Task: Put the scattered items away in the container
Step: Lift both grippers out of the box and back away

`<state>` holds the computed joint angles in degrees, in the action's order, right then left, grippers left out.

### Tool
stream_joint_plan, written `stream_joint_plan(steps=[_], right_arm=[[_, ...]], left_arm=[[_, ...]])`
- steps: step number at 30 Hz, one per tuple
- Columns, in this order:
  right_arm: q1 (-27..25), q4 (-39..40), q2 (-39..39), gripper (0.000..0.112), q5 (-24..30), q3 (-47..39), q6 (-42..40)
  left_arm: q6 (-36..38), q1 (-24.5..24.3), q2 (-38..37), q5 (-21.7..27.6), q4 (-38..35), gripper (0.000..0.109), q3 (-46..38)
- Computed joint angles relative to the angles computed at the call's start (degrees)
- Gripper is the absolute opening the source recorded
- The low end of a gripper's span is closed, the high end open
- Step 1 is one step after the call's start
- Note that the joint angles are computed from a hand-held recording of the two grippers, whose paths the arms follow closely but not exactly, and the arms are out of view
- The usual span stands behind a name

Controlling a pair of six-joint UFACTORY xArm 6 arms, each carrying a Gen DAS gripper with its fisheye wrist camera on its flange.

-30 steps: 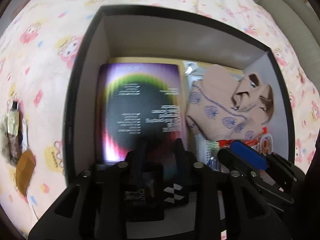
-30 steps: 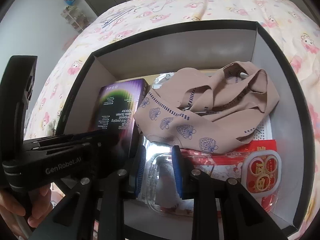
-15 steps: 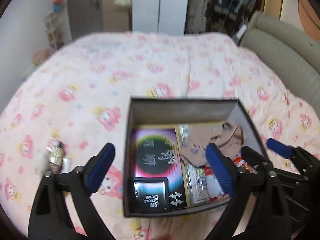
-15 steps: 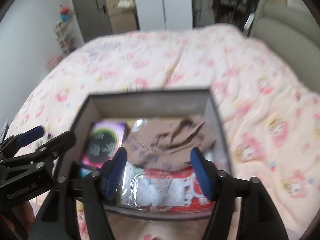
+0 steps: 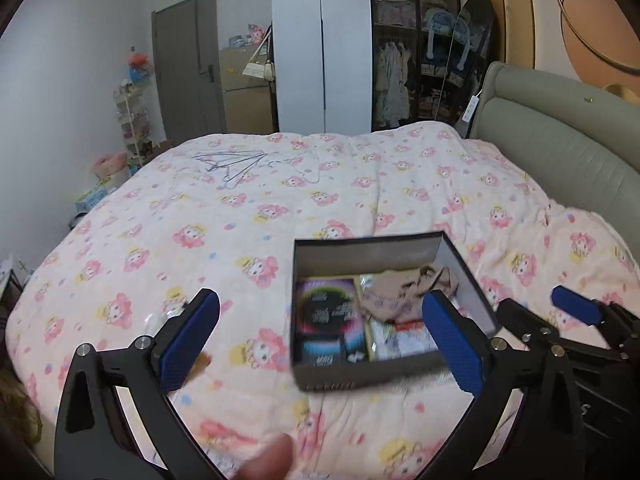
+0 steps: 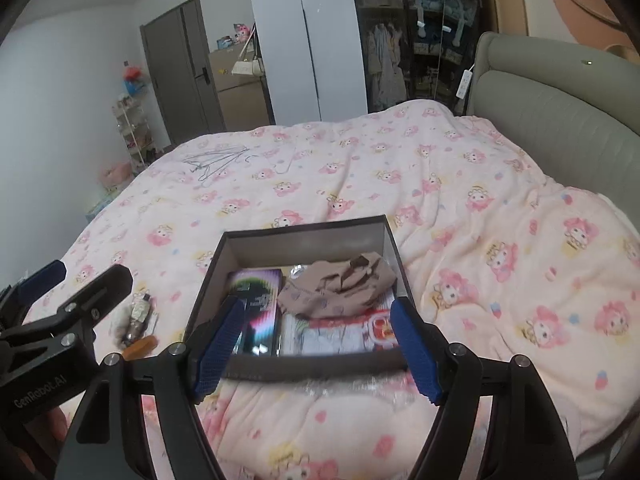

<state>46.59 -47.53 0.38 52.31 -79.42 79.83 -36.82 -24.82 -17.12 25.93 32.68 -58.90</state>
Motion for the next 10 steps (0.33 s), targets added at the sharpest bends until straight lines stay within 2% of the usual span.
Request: stream_joint_plan(steps=[2,5,10], right_arm=[[2.0,-1.1,-1.2,0.074,2.1,1.4,2.2],[4.5,-2.3,-2.1,0.074,4.8,2.7,3.7],[5.3,-2.4,-2.5,0.074,5.5,3.4,4.6]], left_arm=[[-1.8,-0.7,-2.7,0.6,2.2,0.102,2.9],[-2.2,-1.3,-5.3,1.2,1.7,0.102,5.8],[-3.4,-1.8,-7.3,1.3,1.9,0.102,8.0]])
